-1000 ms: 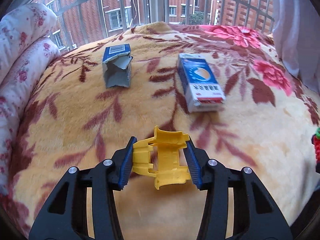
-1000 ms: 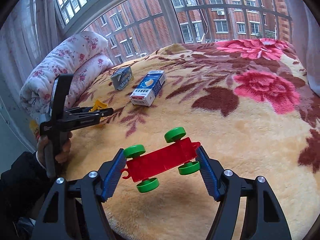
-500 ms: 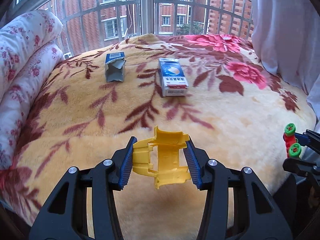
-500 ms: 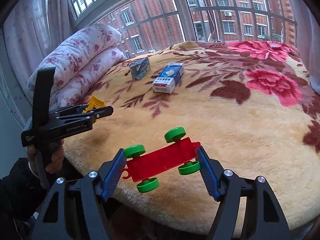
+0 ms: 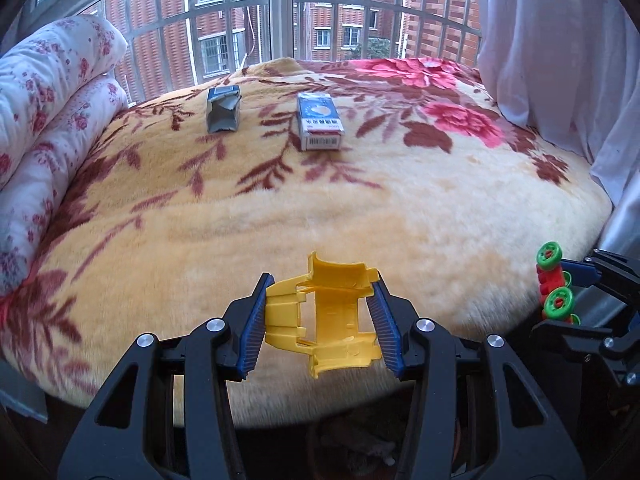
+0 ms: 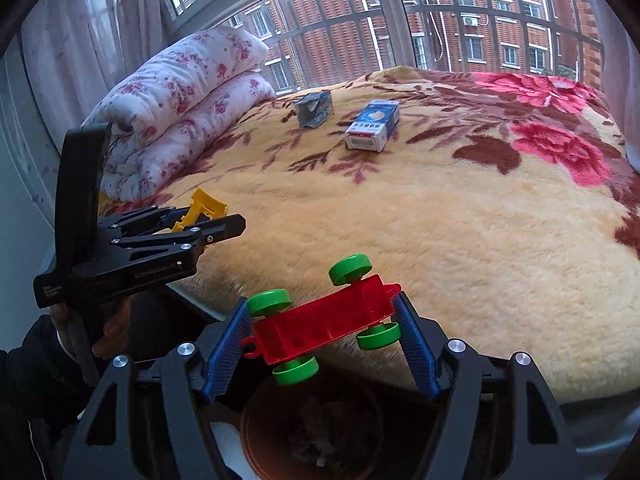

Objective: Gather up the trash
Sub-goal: 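Carry the toy car and yellow piece over the bucket and open both grippers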

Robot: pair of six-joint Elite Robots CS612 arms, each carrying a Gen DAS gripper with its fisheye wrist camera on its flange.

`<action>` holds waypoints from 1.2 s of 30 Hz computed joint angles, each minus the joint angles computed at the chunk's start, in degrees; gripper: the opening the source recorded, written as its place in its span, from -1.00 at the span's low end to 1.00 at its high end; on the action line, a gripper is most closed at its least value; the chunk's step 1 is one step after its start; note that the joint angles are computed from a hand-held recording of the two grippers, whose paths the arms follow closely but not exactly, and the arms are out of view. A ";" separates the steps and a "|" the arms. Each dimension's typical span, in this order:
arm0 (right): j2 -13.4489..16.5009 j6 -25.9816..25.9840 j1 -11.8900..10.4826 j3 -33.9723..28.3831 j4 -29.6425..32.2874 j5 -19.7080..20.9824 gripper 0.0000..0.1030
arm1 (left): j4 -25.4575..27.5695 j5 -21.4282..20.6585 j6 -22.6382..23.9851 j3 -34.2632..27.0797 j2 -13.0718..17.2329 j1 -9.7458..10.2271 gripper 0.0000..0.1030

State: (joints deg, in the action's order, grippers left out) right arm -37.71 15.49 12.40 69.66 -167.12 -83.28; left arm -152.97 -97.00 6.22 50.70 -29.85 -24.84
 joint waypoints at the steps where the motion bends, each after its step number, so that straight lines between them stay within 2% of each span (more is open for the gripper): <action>1: -0.23 -0.22 0.23 0.42 0.09 -0.06 0.35 | -0.45 -0.17 0.11 1.05 -0.51 0.00 -0.09; 10: -2.11 -2.65 1.97 4.45 3.03 1.46 0.35 | -1.24 -3.12 2.91 10.20 -4.64 0.30 -0.09; 15: -2.19 -2.02 1.93 5.45 5.99 3.74 0.35 | 0.42 -2.37 5.61 13.82 -5.80 0.09 -0.09; 24: -1.00 -4.97 2.05 4.11 14.20 6.08 0.35 | 9.97 -2.24 6.18 13.06 -4.40 0.05 -0.09; 30: 1.09 -7.60 2.02 0.82 20.36 7.48 0.35 | 16.79 -1.90 7.20 10.89 -2.88 -0.29 -0.09; 36: 2.58 -8.79 1.78 -1.66 24.38 8.68 0.35 | 21.01 -1.23 7.70 8.76 -1.66 -0.46 -0.09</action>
State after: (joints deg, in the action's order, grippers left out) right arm -35.14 6.70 14.18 68.00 -142.74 -74.60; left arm -131.96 -98.23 13.92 59.46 -31.51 -25.29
